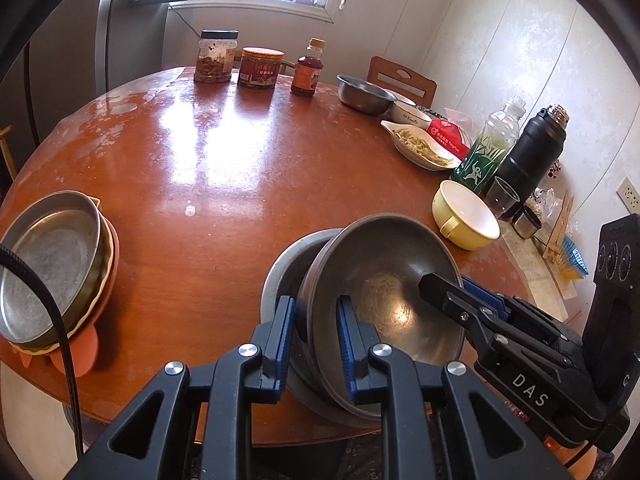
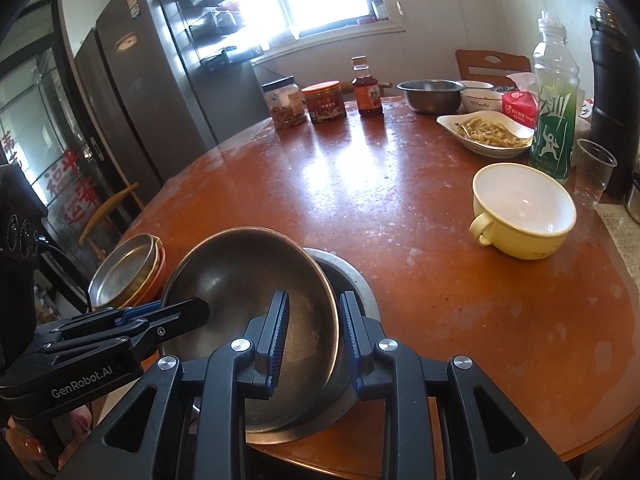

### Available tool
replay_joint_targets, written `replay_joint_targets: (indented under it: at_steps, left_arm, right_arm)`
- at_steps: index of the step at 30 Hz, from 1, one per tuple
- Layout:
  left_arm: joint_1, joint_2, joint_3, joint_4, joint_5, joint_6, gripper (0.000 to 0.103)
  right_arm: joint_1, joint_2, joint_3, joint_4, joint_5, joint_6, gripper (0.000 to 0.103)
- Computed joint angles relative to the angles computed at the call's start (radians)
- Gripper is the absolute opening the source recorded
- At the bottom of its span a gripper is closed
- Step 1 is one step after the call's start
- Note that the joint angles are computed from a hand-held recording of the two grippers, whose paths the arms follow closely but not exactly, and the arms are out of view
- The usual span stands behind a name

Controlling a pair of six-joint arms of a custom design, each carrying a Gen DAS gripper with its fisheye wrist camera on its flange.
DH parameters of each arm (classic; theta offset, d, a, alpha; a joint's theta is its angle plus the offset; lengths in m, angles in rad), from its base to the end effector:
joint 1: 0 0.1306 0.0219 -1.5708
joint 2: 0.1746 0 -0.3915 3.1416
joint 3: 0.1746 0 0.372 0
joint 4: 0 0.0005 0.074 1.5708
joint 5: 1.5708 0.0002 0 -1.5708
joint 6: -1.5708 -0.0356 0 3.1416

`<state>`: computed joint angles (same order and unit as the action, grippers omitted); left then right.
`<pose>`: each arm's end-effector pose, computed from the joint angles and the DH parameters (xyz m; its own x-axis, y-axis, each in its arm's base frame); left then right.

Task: Organize plates and bowls
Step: 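Lower the smaller steel bowl into the large steel bowl with the right gripper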

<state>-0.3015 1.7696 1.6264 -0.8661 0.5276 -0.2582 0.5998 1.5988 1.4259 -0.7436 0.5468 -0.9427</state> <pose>0.5565 -0.1924 0.3533 -0.6506 0.4334 -0.6236 0.7020 0.6565 -0.2761 0.4486 0.2838 0.3671 -0.5636 0.4519 -0.6915 0.4002 0.8817 0.2500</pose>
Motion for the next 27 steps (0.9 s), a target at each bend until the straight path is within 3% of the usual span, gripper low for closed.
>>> replay_joint_targets:
  at_steps: [12,27]
  left_arm:
    - [-0.001,0.029,0.020,0.001,0.026,-0.009,0.021]
    - [-0.007,0.050,0.038,0.001,0.000,-0.016,0.021]
  right_arm:
    - [-0.005,0.012,-0.002,0.000,0.017,0.014,0.028]
    - [-0.009,0.024,-0.005,0.033,0.040,0.073,0.029]
